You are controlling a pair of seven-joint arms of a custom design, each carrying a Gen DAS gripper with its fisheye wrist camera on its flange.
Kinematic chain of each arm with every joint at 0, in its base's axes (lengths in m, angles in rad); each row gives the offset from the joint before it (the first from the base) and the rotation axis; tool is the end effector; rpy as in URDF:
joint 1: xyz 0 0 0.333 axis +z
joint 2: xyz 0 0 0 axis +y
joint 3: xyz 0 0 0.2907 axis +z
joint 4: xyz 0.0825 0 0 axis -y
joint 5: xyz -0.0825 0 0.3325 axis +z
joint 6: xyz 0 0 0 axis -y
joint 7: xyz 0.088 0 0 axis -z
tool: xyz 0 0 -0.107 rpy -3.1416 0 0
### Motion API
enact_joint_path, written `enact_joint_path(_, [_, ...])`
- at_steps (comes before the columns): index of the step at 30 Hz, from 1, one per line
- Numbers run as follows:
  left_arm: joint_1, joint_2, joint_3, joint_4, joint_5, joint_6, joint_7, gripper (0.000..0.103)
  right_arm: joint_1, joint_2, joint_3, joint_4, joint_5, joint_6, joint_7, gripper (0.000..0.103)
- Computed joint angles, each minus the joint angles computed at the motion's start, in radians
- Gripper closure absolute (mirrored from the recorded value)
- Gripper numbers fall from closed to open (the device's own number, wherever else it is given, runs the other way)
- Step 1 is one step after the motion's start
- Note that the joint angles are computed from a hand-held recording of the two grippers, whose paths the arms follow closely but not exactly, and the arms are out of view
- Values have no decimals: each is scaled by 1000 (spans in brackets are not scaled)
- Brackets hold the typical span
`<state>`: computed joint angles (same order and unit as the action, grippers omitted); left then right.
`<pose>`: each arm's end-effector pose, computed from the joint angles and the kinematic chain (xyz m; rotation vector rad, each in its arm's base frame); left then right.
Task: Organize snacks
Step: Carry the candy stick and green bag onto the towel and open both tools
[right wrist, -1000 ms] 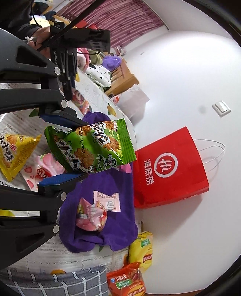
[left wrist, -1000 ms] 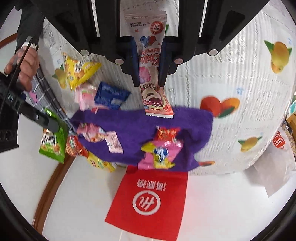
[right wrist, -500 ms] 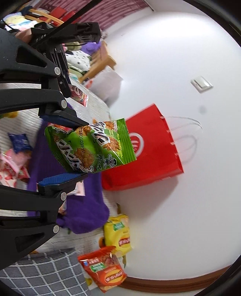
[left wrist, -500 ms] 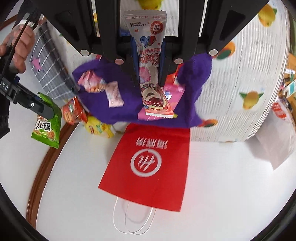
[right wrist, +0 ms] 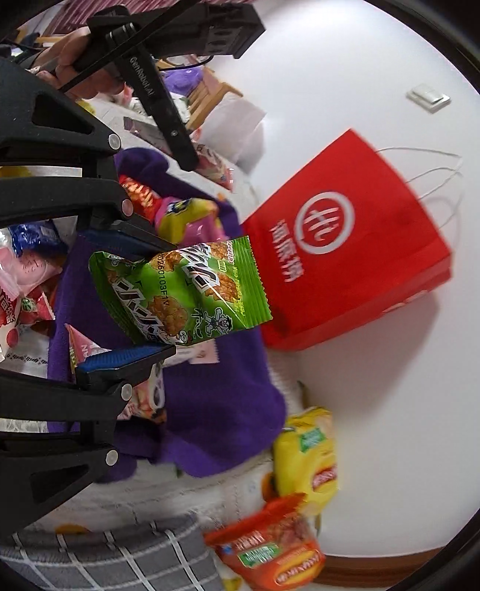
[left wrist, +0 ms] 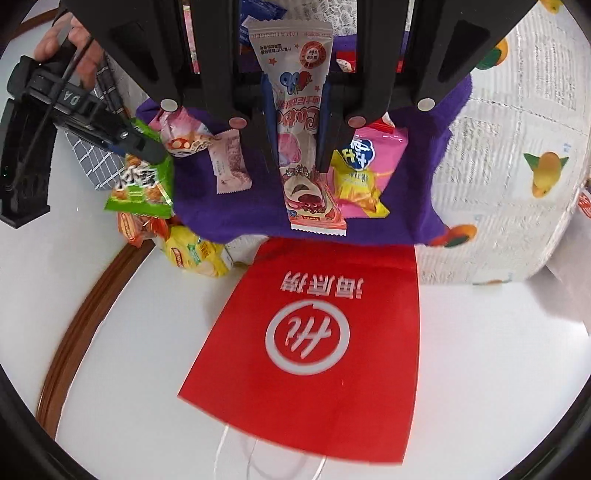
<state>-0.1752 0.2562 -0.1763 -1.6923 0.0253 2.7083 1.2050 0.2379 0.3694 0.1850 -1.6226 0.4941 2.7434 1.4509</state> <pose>0.5951 -0.2059 0.5326 -1.9084 1.8724 -0.9899 0.6110 0.2339 0.4934 -1.7279 1.5317 -0.1238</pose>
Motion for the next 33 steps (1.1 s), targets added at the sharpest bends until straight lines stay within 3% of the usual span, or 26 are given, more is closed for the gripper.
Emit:
enact_joint_path(5, [-2, 38, -5, 34, -11, -21, 17, 85, 25, 34, -19, 32, -60, -58, 31, 57])
enact_joint_path(9, [-27, 54, 22, 44, 47, -25, -33, 85, 39, 45, -26, 37, -107, -62, 39, 56])
enact_joint_path(13, [13, 66, -24, 43, -49, -14, 31, 84, 31, 49, -10, 36, -104, -60, 25, 55])
enact_joint_path(16, [-9, 72, 0, 35, -15, 15, 4, 84, 19, 39, 6, 24, -75, -44, -1, 42])
enact_joint_path(24, [4, 92, -13, 23, -52, 82, 30, 84, 2, -19, 36, -59, 17, 92, -74, 31])
enact_joint_path(28, [-13, 104, 6, 24, -23, 98, -4, 84, 66, -28, -36, -80, -83, 157, 37, 25])
enact_joint_path(33, [-20, 115, 16, 26, -9, 111, -32, 83, 60, -34, -34, -97, -154, 195, 91, 25])
